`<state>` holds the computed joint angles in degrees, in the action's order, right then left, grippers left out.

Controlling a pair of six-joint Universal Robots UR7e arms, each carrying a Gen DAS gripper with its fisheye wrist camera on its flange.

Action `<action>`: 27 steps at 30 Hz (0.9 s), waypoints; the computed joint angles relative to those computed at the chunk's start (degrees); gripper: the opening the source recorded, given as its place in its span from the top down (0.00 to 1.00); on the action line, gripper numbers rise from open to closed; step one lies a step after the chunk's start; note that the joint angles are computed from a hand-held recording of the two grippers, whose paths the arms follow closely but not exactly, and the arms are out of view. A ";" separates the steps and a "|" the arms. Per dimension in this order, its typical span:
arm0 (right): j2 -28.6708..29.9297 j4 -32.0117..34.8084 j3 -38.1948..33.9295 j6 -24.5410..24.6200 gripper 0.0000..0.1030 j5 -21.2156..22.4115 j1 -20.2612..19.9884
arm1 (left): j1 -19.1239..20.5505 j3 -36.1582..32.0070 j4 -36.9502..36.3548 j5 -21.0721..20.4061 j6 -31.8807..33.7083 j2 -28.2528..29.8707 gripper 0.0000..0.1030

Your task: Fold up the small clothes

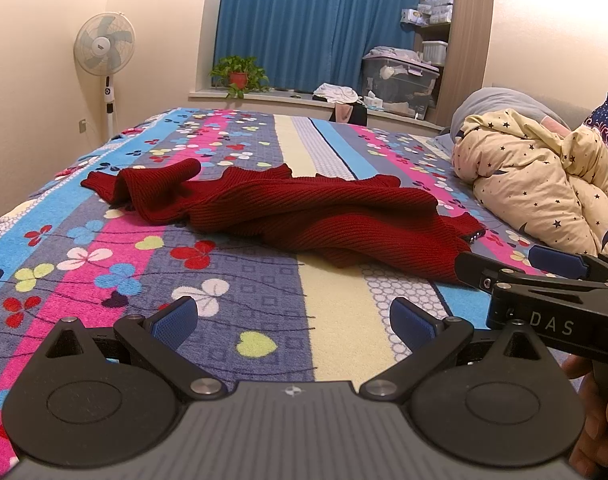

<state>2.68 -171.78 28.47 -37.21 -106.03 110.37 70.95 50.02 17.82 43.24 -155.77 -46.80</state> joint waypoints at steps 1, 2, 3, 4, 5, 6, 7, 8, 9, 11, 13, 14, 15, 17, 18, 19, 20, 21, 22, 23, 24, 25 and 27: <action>-0.17 -0.24 0.36 0.01 0.14 0.04 -0.03 | -0.02 0.01 0.01 -0.04 -0.02 -0.01 0.01; -0.14 -0.30 0.32 -0.03 0.14 -0.03 -0.02 | -0.05 0.08 -0.05 -0.10 0.01 -0.03 0.01; -0.14 -0.30 0.32 -0.03 0.14 -0.03 -0.02 | 0.00 0.02 -0.04 -0.03 0.03 -0.01 0.01; -0.16 -0.33 0.36 0.00 0.14 -0.01 -0.04 | -0.01 0.02 0.00 -0.01 -0.01 -0.02 0.01; -0.16 -0.33 0.36 0.00 0.14 -0.01 -0.04 | 0.00 0.07 -0.09 -0.01 0.04 -0.03 0.01; -0.13 -0.34 0.30 0.00 0.14 0.03 -0.03 | 0.00 0.07 -0.09 -0.01 0.04 -0.03 0.01; -0.14 -0.33 0.32 -0.02 0.14 -0.01 -0.03 | -0.02 0.08 -0.12 -0.06 0.06 -0.04 0.01; -0.10 -0.30 0.25 -0.03 0.14 -0.01 -0.02 | -0.02 0.05 -0.01 -0.06 -0.05 -0.04 0.01; -0.13 -0.33 0.32 -0.02 0.14 0.01 -0.03 | 0.00 0.02 -0.01 0.00 -0.03 -0.01 0.01; -0.10 -0.44 0.30 -0.08 0.14 0.02 -0.03 | -0.10 0.09 -0.05 -0.09 -0.02 -0.08 0.01; 0.00 -0.22 -0.01 -0.01 0.14 0.00 -0.01 | -0.05 -0.02 0.10 -0.04 -0.12 -0.04 0.01; 0.04 -0.26 -0.05 -0.01 0.14 -0.03 0.00 | -0.04 -0.04 0.10 -0.03 -0.12 -0.02 0.01; 0.07 -0.22 -0.12 -0.03 0.14 -0.02 0.01 | -0.08 -0.02 0.11 -0.07 -0.11 -0.05 0.01; 0.21 -0.21 -0.44 -0.12 0.14 -0.01 0.01 | -0.02 -0.01 0.04 -0.02 -0.03 -0.05 0.01; 0.31 -0.07 -0.69 -0.14 0.15 0.04 0.01 | -0.05 0.00 0.08 -0.02 -0.07 -0.08 0.01; 0.31 0.00 -0.73 -0.13 0.15 0.07 0.02 | -0.04 -0.01 0.07 -0.03 -0.10 -0.06 0.01; 0.45 0.22 -1.09 -0.08 0.16 0.09 0.03 | -0.07 0.05 -0.02 -0.09 -0.01 -0.09 0.01; 0.47 0.33 -1.21 -0.08 0.16 0.14 0.03 | -0.02 0.00 0.03 -0.02 -0.02 -0.06 0.01; 0.47 0.44 -1.30 -0.06 0.16 0.17 0.05 | -0.04 0.00 0.01 -0.08 0.04 -0.06 0.01; 0.52 0.35 -1.34 0.03 0.16 0.16 0.06 | -0.07 0.02 -0.05 -0.24 0.22 -0.06 0.01; 0.58 0.39 -1.43 0.16 0.16 0.17 0.07 | -0.08 -0.02 0.00 -0.33 0.29 -0.09 0.01; 0.59 0.39 -1.44 0.36 0.16 0.26 0.07 | -0.11 -0.02 0.05 -0.44 0.31 -0.12 0.01; 0.73 0.53 -1.73 0.63 0.16 0.34 0.07 | -0.07 -0.07 0.13 -0.43 0.29 -0.20 0.01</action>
